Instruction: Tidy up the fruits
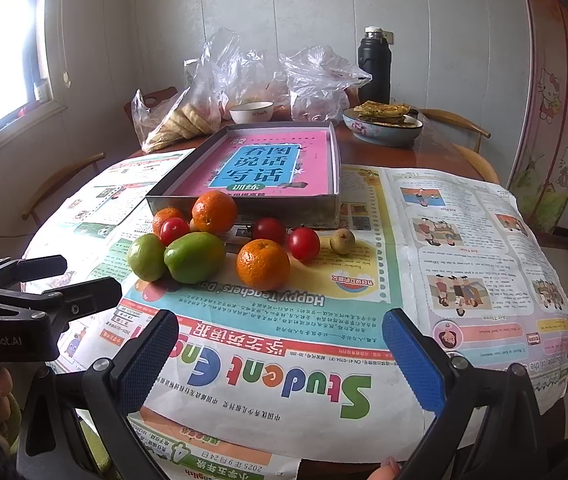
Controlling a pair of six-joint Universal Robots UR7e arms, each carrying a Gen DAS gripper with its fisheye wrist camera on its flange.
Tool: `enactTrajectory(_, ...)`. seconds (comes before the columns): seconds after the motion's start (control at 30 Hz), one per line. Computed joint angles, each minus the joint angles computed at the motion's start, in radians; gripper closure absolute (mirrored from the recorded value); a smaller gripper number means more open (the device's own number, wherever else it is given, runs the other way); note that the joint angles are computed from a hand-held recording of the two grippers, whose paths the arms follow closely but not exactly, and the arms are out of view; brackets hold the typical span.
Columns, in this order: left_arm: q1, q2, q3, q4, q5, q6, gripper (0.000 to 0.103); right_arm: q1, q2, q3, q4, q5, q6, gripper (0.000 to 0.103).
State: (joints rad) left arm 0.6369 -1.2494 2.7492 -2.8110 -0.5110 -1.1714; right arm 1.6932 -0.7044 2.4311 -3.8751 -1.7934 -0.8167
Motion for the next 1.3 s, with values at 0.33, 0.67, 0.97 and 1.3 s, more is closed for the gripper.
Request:
enactTrajectory(0.33,0.104,0.008,-0.004,-0.160,-0.025,0.123,0.001,0.008,0.020,-0.071,0.116,-0.027,0.008,0.000)
enactTrajectory(0.67,0.211,0.073,-0.046,-0.428,-0.101,0.427,0.006,0.020,0.045,-0.157,0.220,-0.056,-0.021,0.021)
enactTrajectory(0.97,0.295,0.104,-0.080,-0.568,-0.214,0.585,0.024,0.030,0.066,-0.212,0.317,-0.072,-0.024,0.045)
enactTrajectory(1.3,0.377,0.109,-0.107,-0.626,-0.307,0.697,0.027,0.040,0.077,-0.234,0.338,-0.068,-0.008,0.046)
